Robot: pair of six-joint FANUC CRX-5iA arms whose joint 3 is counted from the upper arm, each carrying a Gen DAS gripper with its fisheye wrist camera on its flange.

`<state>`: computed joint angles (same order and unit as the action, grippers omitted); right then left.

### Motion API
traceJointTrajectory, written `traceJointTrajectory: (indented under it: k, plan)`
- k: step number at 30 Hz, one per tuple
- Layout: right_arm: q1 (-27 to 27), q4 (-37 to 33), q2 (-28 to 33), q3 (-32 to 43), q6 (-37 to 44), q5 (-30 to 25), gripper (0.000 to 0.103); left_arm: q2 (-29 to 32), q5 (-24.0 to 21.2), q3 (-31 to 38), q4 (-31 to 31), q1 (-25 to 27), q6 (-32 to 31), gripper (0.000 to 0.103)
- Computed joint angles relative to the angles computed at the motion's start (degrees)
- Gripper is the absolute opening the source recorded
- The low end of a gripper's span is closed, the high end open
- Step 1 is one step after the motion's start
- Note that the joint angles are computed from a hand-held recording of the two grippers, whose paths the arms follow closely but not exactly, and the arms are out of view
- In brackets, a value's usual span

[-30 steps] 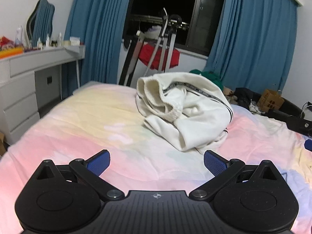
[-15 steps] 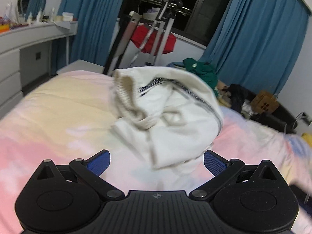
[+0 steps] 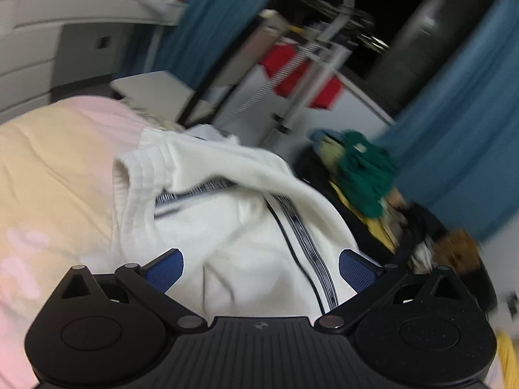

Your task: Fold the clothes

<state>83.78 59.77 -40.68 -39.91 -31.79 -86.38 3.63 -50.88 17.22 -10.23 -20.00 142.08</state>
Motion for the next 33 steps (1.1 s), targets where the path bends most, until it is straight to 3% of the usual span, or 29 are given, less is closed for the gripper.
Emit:
traceJointTrajectory:
  k: [9, 13, 16, 19, 22, 23, 24, 28, 33]
  plan:
    - [-5.4, -3.8, -0.1, -0.7, 2.0, 9.3, 0.103, 13.6, -9.1, 16.0, 6.3, 4.3, 10.5, 0.101]
    - [-7.4, -5.0, -0.8, -1.9, 3.0, 16.0, 0.103, 19.4, -14.6, 25.7, 1.1, 3.3, 16.2, 0.101]
    - [-8.2, -6.2, 0.1, -1.7, 5.1, 17.7, 0.103, 24.2, -19.5, 33.2, -1.2, 2.8, 14.2, 0.098]
    - [-8.7, -7.1, 0.3, -1.8, 6.3, 19.0, 0.103, 28.9, -26.8, 41.5, -3.7, 1.8, 10.9, 0.083]
    - [-9.0, -7.5, 0.1, -2.3, 6.3, 20.1, 0.103, 33.2, -34.7, 50.1, -7.4, 0.2, 4.6, 0.042]
    - [-9.2, -7.5, -0.1, -2.6, 6.5, 20.6, 0.103, 34.3, -36.9, 52.7, -8.4, -0.4, 0.7, 0.023]
    - [-9.4, -7.5, -0.2, -2.9, 6.8, 21.1, 0.103, 34.1, -37.3, 53.0, -8.8, -0.7, -1.8, 0.015]
    - [-9.7, -7.0, -0.8, -3.1, 6.4, 21.4, 0.103, 31.0, -38.6, 51.7, -12.5, -3.1, -7.1, 0.006]
    - [-6.4, -3.9, -0.2, -2.8, 7.2, 17.4, 0.103, 18.6, -33.5, 37.4, -15.9, -5.7, -8.0, 0.004]
